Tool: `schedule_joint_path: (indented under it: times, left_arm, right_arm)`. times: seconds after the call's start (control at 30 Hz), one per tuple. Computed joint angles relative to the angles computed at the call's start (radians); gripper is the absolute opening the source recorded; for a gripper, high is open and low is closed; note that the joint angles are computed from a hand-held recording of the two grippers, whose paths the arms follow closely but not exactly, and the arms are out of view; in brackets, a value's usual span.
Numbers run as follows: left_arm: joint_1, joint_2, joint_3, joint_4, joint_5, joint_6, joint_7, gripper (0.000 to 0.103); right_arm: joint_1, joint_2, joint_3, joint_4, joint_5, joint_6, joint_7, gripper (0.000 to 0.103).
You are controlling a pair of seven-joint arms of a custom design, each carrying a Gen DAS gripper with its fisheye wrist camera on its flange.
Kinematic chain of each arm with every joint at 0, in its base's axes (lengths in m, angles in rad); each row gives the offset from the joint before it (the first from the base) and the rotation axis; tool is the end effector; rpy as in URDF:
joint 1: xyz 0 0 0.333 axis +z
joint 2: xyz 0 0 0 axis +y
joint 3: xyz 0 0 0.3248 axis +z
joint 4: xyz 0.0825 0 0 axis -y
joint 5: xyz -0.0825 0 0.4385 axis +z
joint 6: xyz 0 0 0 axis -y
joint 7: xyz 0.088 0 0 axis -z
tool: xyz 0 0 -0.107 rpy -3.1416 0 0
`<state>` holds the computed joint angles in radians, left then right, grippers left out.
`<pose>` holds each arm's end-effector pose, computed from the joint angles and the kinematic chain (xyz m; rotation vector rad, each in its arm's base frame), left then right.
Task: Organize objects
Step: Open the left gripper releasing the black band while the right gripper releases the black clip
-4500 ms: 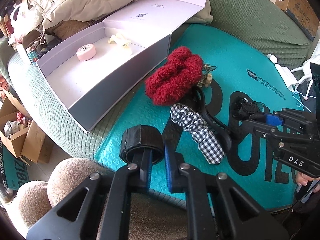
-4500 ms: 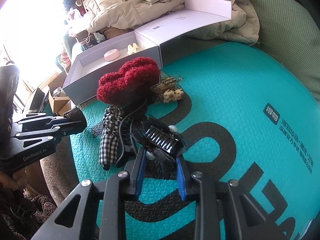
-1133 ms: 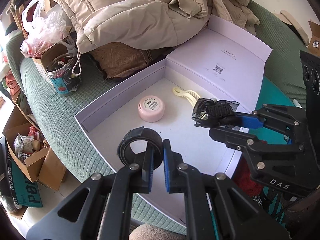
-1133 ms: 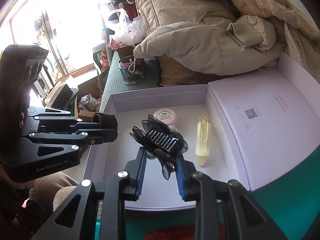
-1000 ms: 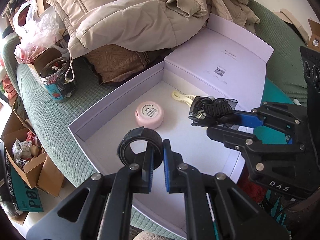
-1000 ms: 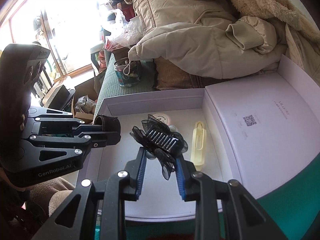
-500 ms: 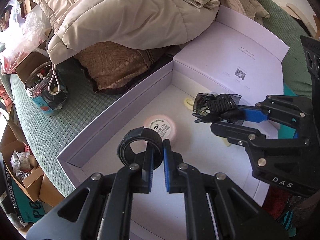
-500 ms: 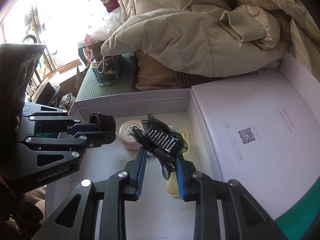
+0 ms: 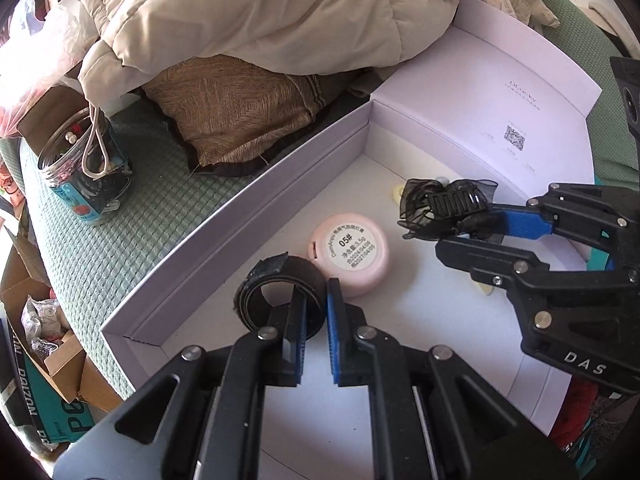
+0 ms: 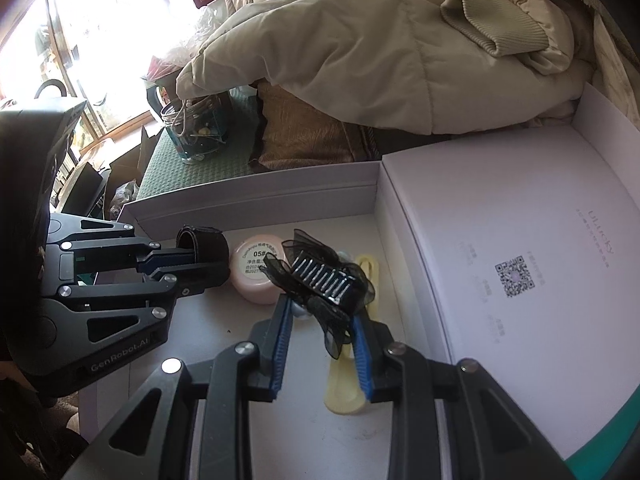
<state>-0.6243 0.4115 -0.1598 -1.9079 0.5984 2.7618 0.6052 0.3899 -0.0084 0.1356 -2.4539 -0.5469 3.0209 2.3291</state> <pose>0.4866 -0.5087 0.3002 -1.6777 2.2720 -0.6728 0.4546 0.3084 0.3260 -2.0835 1.5492 -0.3957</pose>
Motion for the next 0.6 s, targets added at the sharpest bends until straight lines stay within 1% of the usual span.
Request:
schedule_joint_path:
  times: [0.1,0.2,0.27,0.3,0.33,0.4,0.47,0.57,0.6]
  left_arm:
    - [-0.003,0.001,0.004,0.002,0.002,-0.006,-0.007,0.009]
    - [-0.001,0.006,-0.002,0.015,-0.012,-0.041,-0.005,0.011]
    - [0.003,0.008,-0.009,0.021,-0.023,-0.062,-0.002,0.016]
    - [0.0,0.007,-0.008,0.023,-0.021,-0.071,-0.006,0.017]
    - [-0.004,0.005,-0.004,0.023,-0.013,-0.079,-0.015,0.019]
    - [-0.011,-0.003,-0.001,0.024,0.005,-0.095,-0.03,0.024]
    - [-0.013,-0.013,-0.002,0.021,0.023,-0.104,-0.045,0.034]
    - [-0.015,-0.035,-0.002,0.01,0.057,-0.113,-0.077,0.043]
    - [-0.013,-0.04,-0.005,0.007,0.065,-0.118,-0.084,0.044]
  right_arm:
    - [0.002,0.002,0.001,0.006,0.001,-0.016,0.001,0.029]
    - [0.008,0.004,0.004,0.015,0.004,-0.045,-0.01,0.033]
    - [0.012,0.001,0.004,0.013,0.041,-0.053,-0.037,0.038]
    - [0.014,-0.001,0.005,0.012,0.042,-0.062,-0.038,0.043]
    - [0.014,-0.006,0.006,0.01,0.032,-0.071,-0.028,0.044]
    - [0.014,-0.016,0.008,0.004,0.028,-0.076,-0.025,0.044]
    - [0.012,-0.027,0.012,-0.004,0.033,-0.08,-0.028,0.044]
    - [0.004,-0.05,0.019,-0.018,0.025,-0.082,-0.012,0.044]
    - [0.001,-0.058,0.021,-0.024,0.029,-0.082,-0.011,0.045]
